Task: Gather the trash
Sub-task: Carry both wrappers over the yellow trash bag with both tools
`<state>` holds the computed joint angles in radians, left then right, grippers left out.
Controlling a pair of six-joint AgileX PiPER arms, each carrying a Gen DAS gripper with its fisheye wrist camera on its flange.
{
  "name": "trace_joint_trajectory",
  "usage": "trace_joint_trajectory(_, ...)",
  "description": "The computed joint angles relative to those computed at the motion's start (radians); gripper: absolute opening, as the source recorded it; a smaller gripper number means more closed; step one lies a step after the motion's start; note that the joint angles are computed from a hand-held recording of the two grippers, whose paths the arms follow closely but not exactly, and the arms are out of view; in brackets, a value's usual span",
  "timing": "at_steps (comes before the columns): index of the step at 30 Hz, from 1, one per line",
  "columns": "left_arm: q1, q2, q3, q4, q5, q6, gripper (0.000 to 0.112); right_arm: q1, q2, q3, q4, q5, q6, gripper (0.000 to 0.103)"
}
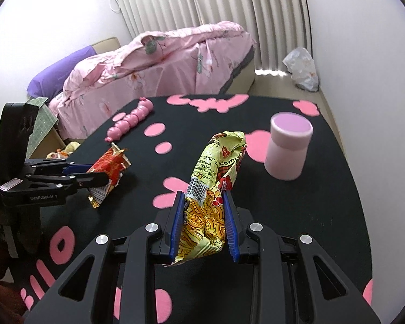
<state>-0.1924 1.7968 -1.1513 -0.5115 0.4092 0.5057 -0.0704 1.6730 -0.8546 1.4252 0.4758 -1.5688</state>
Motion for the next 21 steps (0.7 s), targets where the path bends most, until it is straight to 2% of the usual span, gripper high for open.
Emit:
trace_joint_trajectory(3,0.033,-0.091,0.078,-0.058,-0.043,0.044,0.033,0.021,-0.036,0.001,0.010,0.000,-0.005,0.028)
trace_joint_trajectory(7,0.091,-0.203,0.149,-0.166,-0.060,0.139,0.033,0.071,-0.087,-0.006,0.000,-0.013,0.004,0.028)
trace_joint_trajectory(12,0.182,-0.334,0.224,-0.190,-0.084,0.173,0.033,0.182,-0.140,-0.047,-0.092,-0.046,0.072,0.028)
trace_joint_trajectory(15,0.270,-0.403,0.256,-0.218,-0.068,0.197,0.033,0.263,-0.156,-0.082,-0.147,-0.069,0.103,0.028)
trace_joint_trajectory(21,0.506,-0.503,0.296,-0.380,0.004,0.379,0.033,0.421,-0.138,-0.190,-0.316,-0.085,0.250,0.028)
